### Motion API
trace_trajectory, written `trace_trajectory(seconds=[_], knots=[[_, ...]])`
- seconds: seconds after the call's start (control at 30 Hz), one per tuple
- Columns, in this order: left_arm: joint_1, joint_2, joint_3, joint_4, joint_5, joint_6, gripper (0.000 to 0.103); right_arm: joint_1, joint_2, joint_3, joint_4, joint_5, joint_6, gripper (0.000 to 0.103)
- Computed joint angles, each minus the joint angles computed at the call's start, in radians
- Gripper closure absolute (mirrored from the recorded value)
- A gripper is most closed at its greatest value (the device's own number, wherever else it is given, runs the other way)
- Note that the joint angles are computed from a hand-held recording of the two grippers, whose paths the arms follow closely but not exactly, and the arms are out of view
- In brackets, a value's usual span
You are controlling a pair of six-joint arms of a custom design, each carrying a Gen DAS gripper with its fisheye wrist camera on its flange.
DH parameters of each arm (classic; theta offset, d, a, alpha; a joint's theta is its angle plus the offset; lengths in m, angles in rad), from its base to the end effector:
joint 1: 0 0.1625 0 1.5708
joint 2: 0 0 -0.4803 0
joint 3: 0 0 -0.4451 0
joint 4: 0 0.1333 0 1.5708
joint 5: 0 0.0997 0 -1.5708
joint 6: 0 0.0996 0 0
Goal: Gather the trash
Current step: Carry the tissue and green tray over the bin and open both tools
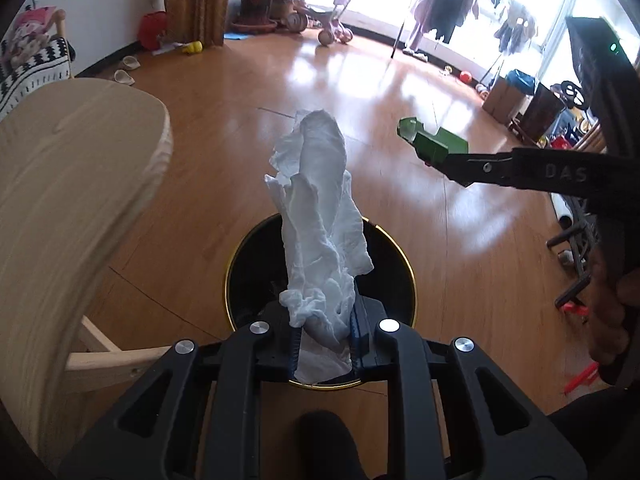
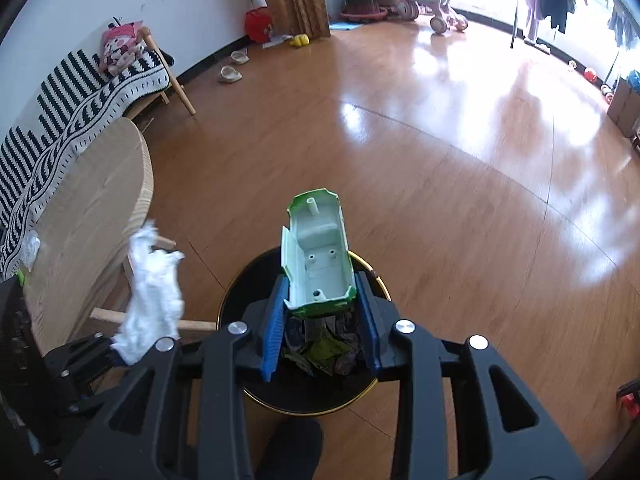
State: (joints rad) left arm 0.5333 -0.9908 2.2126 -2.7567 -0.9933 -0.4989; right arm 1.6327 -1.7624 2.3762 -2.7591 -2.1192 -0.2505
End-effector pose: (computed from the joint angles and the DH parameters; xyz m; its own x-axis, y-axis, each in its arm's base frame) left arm -0.3455 -0.4219 0.0590 -0.7710 0.3992 -0.4962 0.5600 0.7961 -0.2295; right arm 0.1061 -0.3965 0.3605 -0.8292 0.0151 0.5587 -0.2658 0.8687 -0.4180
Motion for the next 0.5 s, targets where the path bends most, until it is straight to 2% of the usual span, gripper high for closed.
trace_trajectory(seconds=[0.2, 0.27, 0.33, 0.4, 0.5], knots=[[0.044, 0.024, -0.025, 0.010, -0.018, 0.026, 0.084, 0.012, 0.014, -0.008, 0.008, -0.001, -0.006, 0.070], [0.048, 0.026, -0.028, 0.014, -0.018, 0.023, 0.075, 0.015, 0.022, -0.012, 0.011, -0.002, -0.003, 0.070], [0.043, 0.028, -0.033, 0.021, -0.015, 0.011, 0.055, 0.016, 0.034, -0.019, 0.016, -0.001, 0.000, 0.070], [0.038, 0.020, -0.023, 0.012, -0.006, 0.011, 0.046, 0.019, 0.047, -0.027, 0.020, -0.005, 0.002, 0.070], [0.029, 0.006, -0.013, 0.007, -0.002, 0.008, 0.043, 0.015, 0.049, -0.032, 0.034, -0.004, -0.006, 0.070]])
